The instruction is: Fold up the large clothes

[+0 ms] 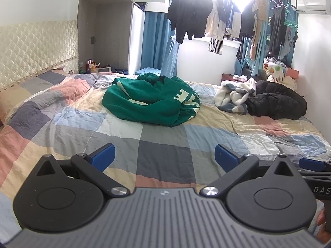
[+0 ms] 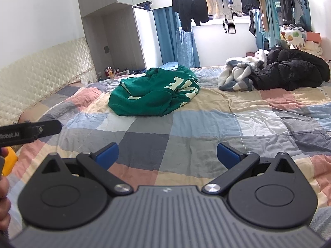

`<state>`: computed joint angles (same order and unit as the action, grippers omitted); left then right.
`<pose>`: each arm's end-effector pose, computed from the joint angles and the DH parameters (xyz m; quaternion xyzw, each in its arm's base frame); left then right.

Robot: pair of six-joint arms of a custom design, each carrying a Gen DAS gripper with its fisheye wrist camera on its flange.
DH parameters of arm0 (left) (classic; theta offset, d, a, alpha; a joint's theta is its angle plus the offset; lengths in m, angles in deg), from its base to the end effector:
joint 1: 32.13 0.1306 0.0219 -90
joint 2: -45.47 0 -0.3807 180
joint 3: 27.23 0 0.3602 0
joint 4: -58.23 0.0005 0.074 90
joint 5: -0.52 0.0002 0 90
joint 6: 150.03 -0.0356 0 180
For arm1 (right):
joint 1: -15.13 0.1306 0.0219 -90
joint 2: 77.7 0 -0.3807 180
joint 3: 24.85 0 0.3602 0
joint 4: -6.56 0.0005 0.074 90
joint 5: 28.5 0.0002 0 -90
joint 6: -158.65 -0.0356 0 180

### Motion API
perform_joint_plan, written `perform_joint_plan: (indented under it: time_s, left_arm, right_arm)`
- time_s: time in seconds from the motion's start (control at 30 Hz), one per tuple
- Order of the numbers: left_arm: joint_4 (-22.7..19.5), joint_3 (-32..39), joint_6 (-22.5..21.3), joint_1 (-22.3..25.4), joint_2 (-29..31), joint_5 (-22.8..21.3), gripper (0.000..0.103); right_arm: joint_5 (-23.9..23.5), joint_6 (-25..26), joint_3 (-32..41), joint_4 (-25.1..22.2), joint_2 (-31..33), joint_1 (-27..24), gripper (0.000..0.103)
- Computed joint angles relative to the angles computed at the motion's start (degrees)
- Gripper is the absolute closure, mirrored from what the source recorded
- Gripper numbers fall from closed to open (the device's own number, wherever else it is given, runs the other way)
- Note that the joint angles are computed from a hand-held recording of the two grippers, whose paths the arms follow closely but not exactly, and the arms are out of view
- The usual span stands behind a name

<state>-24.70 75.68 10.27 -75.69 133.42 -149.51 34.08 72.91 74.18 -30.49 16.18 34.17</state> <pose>0.3039 -0.2471 0.5189 -0.2895 0.8048 0.1293 0.5017 0.4636 0.1768 0.4868 -0.2842 0.8086 0.2661 0.4412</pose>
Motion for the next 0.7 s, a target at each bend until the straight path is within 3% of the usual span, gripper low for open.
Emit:
perform_joint_plan:
  time_s: [0.7]
  left_arm:
    - [0.49,-1.31,0.27,0.34,-0.11,0.71,0.000]
  right_arm:
    - [1.46,-0.33,-0.32,-0.48,0.20,0.27,0.000]
